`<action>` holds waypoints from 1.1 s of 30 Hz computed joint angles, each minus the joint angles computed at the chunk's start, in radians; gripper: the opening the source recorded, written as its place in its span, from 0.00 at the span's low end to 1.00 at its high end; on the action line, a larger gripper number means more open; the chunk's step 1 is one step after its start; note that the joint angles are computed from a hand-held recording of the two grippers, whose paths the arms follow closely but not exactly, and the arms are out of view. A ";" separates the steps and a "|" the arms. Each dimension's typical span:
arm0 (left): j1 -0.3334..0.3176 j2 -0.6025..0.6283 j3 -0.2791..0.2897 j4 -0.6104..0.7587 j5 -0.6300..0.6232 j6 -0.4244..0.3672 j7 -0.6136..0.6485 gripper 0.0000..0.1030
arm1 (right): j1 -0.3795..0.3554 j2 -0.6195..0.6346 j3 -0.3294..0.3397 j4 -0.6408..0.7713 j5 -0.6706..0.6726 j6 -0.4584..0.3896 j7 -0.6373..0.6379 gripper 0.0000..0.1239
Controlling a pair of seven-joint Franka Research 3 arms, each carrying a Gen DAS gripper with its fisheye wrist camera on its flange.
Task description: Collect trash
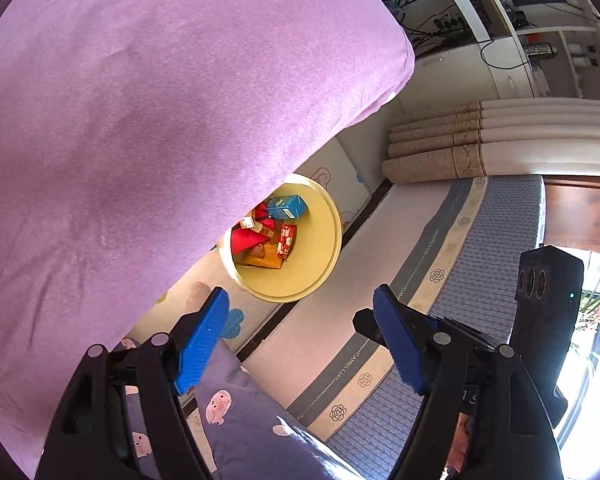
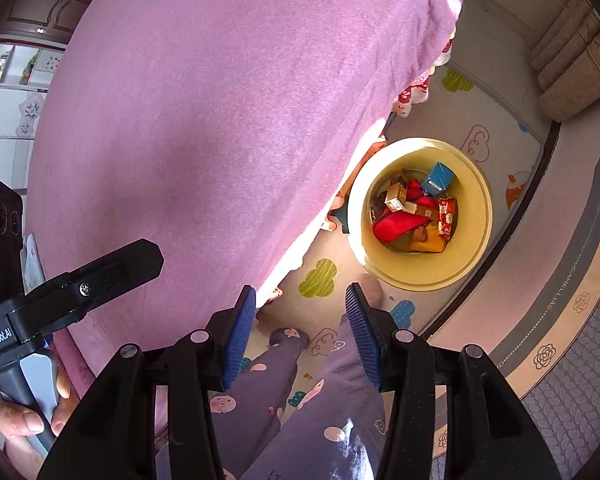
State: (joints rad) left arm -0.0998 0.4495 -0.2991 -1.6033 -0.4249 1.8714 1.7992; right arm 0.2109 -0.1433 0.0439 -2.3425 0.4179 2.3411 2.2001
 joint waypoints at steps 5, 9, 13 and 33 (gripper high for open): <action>0.080 -0.026 0.044 -0.017 -0.022 -0.008 0.024 0.72 | 0.050 0.150 0.037 0.183 -0.024 -0.033 0.004 0.38; 0.145 -0.035 0.079 -0.011 -0.019 -0.033 0.046 0.72 | 0.098 0.276 0.057 0.346 -0.041 -0.058 0.018 0.38; 0.205 -0.045 0.110 -0.002 0.003 -0.041 0.089 0.72 | 0.149 0.413 0.070 0.532 -0.069 -0.090 0.036 0.38; 0.406 -0.041 0.180 0.128 0.029 -0.006 0.142 0.72 | 0.319 0.965 0.043 1.480 -0.229 -0.405 0.047 0.38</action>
